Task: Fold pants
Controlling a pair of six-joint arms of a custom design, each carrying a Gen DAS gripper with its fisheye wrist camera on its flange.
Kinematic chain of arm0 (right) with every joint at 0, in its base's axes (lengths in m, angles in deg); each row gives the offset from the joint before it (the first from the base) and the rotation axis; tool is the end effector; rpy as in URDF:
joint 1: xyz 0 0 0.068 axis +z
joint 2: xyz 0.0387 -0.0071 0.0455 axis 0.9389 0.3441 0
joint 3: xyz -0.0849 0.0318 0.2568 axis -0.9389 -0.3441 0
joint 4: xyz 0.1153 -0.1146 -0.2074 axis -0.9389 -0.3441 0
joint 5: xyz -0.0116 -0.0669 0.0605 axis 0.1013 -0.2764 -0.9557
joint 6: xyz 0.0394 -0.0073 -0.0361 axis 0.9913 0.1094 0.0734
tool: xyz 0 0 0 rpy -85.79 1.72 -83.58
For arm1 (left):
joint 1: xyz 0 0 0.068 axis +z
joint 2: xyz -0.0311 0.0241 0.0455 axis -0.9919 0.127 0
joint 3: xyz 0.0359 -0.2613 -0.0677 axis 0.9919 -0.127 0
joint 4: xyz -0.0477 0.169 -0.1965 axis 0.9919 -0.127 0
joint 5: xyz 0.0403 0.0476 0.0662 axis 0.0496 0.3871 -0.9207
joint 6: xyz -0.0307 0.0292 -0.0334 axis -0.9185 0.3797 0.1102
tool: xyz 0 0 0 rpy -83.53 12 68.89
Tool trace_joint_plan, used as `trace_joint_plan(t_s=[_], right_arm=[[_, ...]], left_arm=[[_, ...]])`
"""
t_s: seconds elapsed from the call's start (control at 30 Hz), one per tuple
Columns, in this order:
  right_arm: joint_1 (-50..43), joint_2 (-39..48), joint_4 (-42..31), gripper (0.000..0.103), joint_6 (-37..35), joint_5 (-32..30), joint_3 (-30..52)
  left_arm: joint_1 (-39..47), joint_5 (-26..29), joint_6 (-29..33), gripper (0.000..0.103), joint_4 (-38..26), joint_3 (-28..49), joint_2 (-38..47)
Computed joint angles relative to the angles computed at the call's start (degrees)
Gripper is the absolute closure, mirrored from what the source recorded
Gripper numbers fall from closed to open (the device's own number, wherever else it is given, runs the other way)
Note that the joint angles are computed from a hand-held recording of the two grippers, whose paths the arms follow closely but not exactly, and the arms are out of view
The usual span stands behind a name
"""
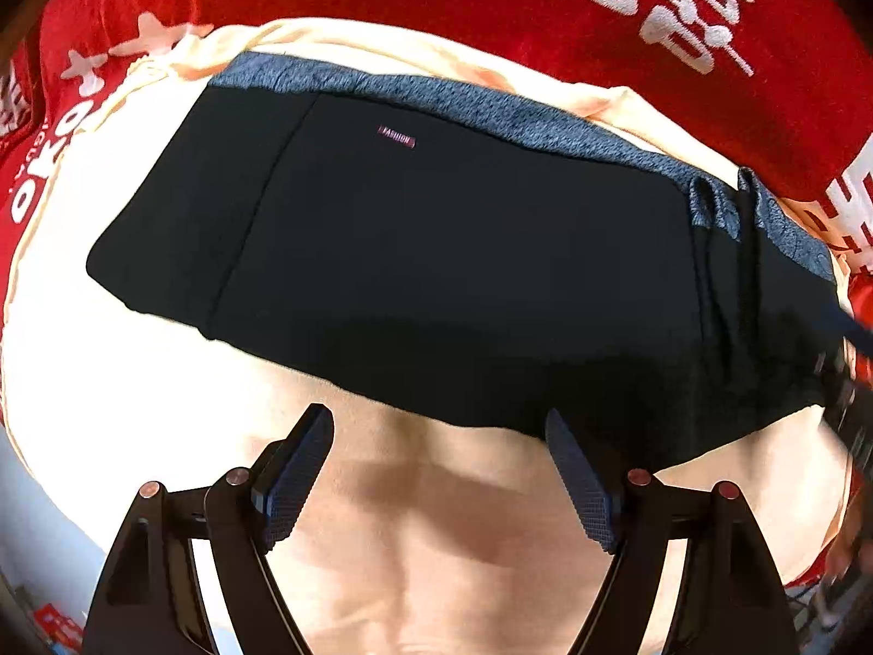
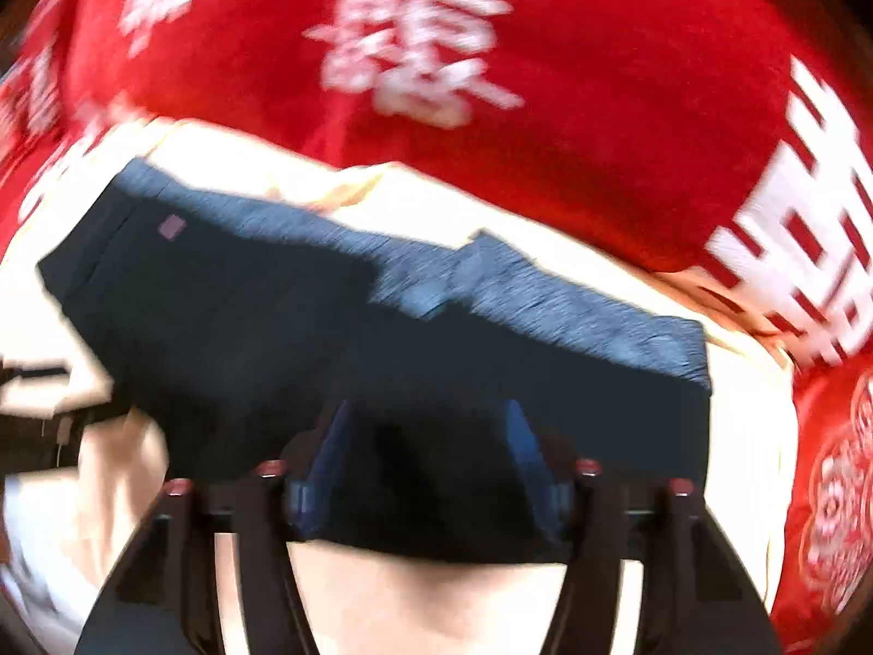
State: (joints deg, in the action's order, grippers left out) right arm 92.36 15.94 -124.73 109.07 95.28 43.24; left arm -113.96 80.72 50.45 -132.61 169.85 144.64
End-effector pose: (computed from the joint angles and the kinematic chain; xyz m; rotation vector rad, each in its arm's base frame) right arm 0.2613 0.0952 0.1539 0.4057 2.7799 -0.3043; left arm 0.3644 -0.2264 0.0983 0.6995 2.9994 -0.2291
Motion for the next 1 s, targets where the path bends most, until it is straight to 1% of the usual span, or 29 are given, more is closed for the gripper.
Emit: trace_joint_plan(t_s=[0.07, 0.17, 0.2, 0.23, 0.27, 0.3, 0.37, 0.4, 0.43, 0.47, 0.53, 0.63, 0.67, 0.73, 0.77, 0.83, 0.9, 0.93, 0.97, 1.0], right_arm=[[-1.80, 2.42, 0.09, 0.040, 0.33, -0.14, 2.34], [-2.61, 11.60, -3.96, 0.040, 1.42, 0.39, 9.19], [-2.83, 15.64, -6.45, 0.048, 2.01, 0.47, 11.71], [-3.31, 18.25, -7.32, 0.057, 2.48, -0.36, 12.56], [-3.85, 18.71, -6.26, 0.069, 2.54, -2.23, 11.83], [-4.04, 18.62, -5.35, 0.076, 2.85, -3.30, 11.30], [-3.48, 17.80, -5.76, 0.081, 2.56, -3.94, 11.96], [-3.74, 15.85, -4.14, 0.094, 2.43, -6.20, 10.95], [-4.01, 14.24, -2.47, 0.095, 2.36, -8.11, 9.94], [-3.77, 13.18, -2.11, 0.096, 2.37, -8.73, 9.50], [-2.93, 13.75, -2.25, 0.096, 1.66, -9.29, 9.85], [-1.81, 16.79, 0.07, 0.097, 1.85, -11.08, 10.56], [-1.68, 18.42, 0.85, 0.097, 2.00, -12.69, 11.40], [0.14, 20.88, -0.88, 0.095, 3.00, -9.84, 14.12], [0.48, 20.63, -0.65, 0.095, 3.51, -9.86, 14.13], [0.69, 18.23, 1.30, 0.095, 4.89, -12.61, 11.97], [1.47, 16.69, 0.55, 0.094, 4.35, -13.36, 11.34], [2.10, 16.40, -0.03, 0.092, 4.42, -13.12, 11.56], [2.82, 15.60, -0.49, 0.083, 4.66, -12.89, 11.33], [3.25, 14.94, -0.69, 0.071, 5.07, -13.16, 11.01]], left_arm=[[0.32, 0.51, -0.02, 0.023, 0.41, -0.79, -0.32], [0.44, 0.99, 0.47, 0.023, 0.42, -1.24, -0.53], [0.56, 1.19, 0.66, 0.023, 0.48, -1.44, -0.77], [0.72, 1.45, 0.80, 0.023, 0.42, -1.53, -0.97], [0.94, 1.71, 1.01, 0.023, 0.39, -1.78, -1.27], [1.19, 2.01, 1.29, 0.023, 0.33, -2.00, -1.60], [1.67, 2.41, 1.93, 0.023, 0.32, -2.36, -2.20], [1.83, 2.53, 2.12, 0.023, 0.24, -2.26, -2.23], [2.08, 2.61, 2.48, 0.023, 0.13, -2.30, -2.32], [2.38, 2.62, 2.82, 0.023, 0.21, -2.46, -2.39], [2.49, 2.38, 2.83, 0.023, 0.20, -2.00, -1.89], [2.81, 2.08, 2.48, 0.023, -0.12, -1.48, -1.13], [2.99, 1.95, 2.37, 0.023, -0.03, -1.65, -1.27], [3.10, 1.62, 2.35, 0.023, -0.15, -1.64, -1.42], [3.29, 1.67, 2.45, 0.023, 0.04, -2.02, -1.80], [3.47, 1.38, 2.76, 0.023, 0.25, -2.34, -2.07], [3.85, 0.88, 3.00, 0.023, -0.03, -2.52, -2.20], [4.03, 0.81, 2.75, 0.023, -0.11, -2.49, -2.20], [4.27, 0.85, 2.46, 0.022, -0.15, -2.43, -2.22], [4.48, 0.74, 2.20, 0.020, -0.18, -2.35, -2.28]])
